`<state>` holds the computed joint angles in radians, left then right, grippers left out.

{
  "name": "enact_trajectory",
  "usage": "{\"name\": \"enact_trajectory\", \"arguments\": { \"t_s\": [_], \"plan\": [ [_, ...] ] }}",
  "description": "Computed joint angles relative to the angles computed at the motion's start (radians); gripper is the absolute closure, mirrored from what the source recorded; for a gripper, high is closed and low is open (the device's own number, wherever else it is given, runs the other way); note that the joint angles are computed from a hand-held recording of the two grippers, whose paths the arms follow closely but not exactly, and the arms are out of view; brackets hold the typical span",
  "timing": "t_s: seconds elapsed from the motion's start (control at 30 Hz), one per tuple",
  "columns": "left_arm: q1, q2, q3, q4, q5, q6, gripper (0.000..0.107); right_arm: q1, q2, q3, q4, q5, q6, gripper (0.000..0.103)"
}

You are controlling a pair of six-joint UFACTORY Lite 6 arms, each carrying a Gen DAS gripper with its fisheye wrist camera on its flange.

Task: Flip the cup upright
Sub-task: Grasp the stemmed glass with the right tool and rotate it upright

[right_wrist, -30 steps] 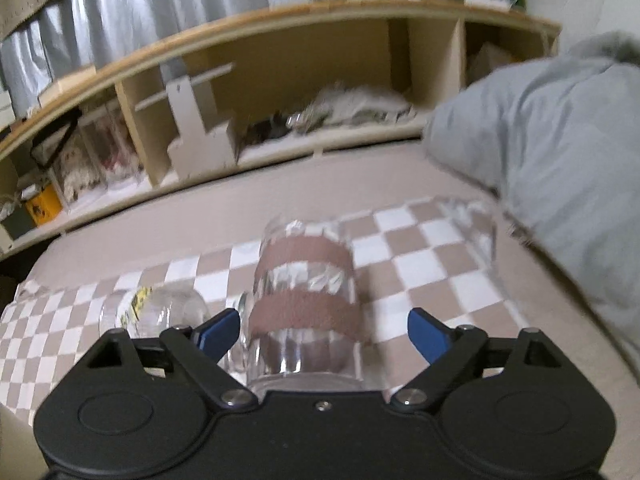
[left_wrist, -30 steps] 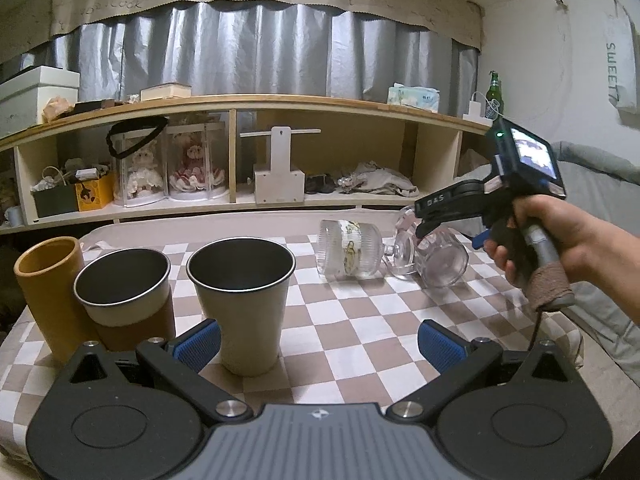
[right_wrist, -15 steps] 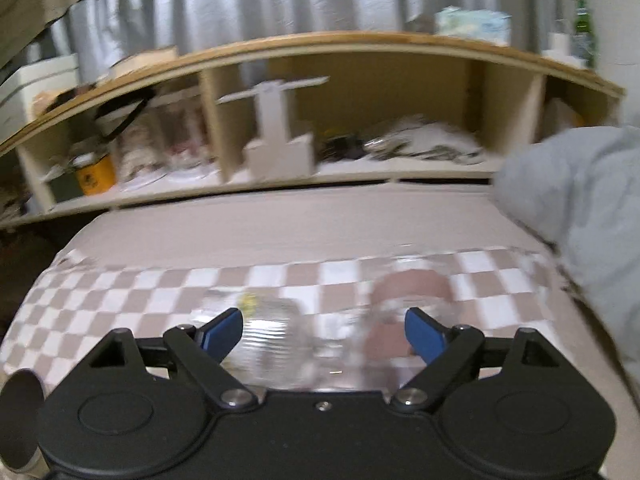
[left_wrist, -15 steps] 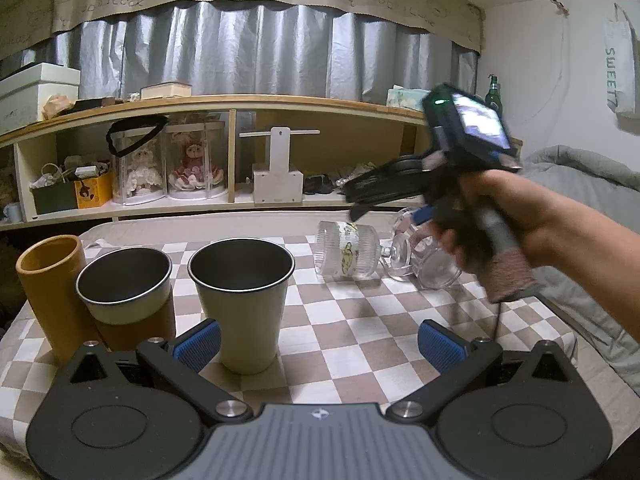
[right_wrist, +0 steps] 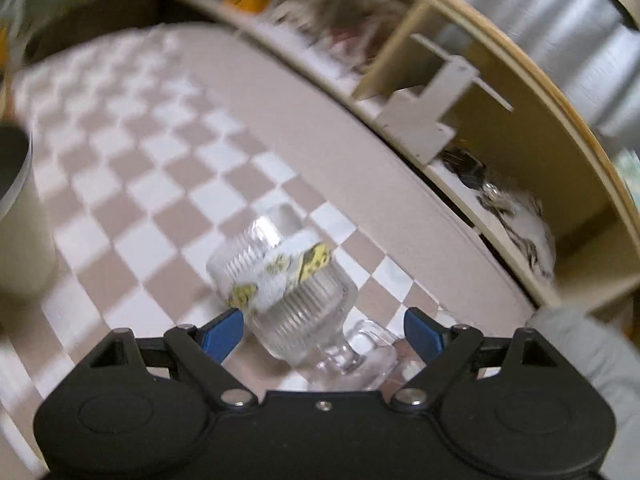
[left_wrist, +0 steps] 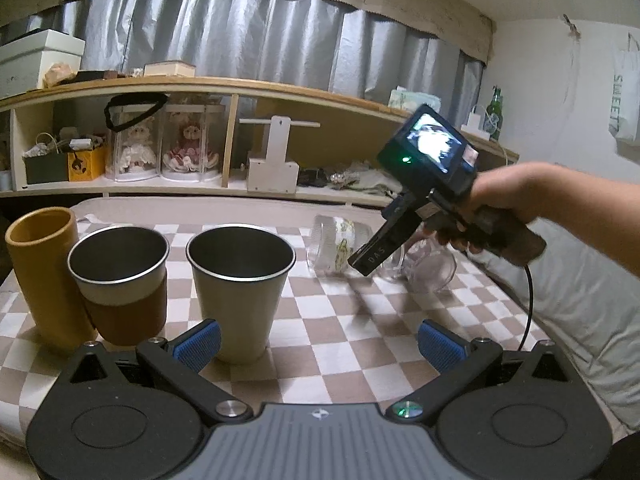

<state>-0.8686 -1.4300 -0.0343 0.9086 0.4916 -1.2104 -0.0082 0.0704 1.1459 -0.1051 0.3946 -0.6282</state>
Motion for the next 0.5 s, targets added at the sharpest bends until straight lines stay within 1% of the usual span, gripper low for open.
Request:
{"name": "enact_trajectory", "arguments": {
  "t_s": [0.07, 0.17, 0.27, 0.33, 0.4, 0.43, 0.47, 0.5],
  "plan": [
    [0.007, 0.017, -0.001, -0.006, -0.01, 0.004, 0.004, 0.021, 0.037, 0.019, -0.073, 0.001, 0.018, 0.016],
    [0.035, 0.049, -0.001, 0.001, -0.053, -0.002, 0.004, 0.045, 0.09, 0.044, -0.127, -0.002, 0.001, 0.015],
    [0.065, 0.102, 0.005, 0.028, -0.106, -0.024, 0.004, 0.087, 0.149, 0.063, -0.267, -0.031, 0.063, 0.015],
    [0.094, 0.138, 0.007, 0.038, -0.149, -0.022, 0.004, 0.106, 0.169, 0.058, -0.339, -0.062, 0.09, 0.015],
    [0.109, 0.158, 0.007, 0.05, -0.17, -0.027, 0.004, 0.12, 0.183, 0.055, -0.397, -0.082, 0.131, 0.015],
    [0.12, 0.168, 0.007, 0.054, -0.184, -0.029, 0.004, 0.12, 0.187, 0.06, -0.378, -0.087, 0.118, 0.019],
    [0.132, 0.178, 0.009, 0.056, -0.198, -0.03, 0.004, 0.115, 0.19, 0.07, -0.318, -0.077, 0.07, 0.023],
    [0.147, 0.182, 0.009, 0.043, -0.213, -0.014, 0.004, 0.107, 0.192, 0.081, -0.256, -0.069, 0.032, 0.023]
  ]
}}
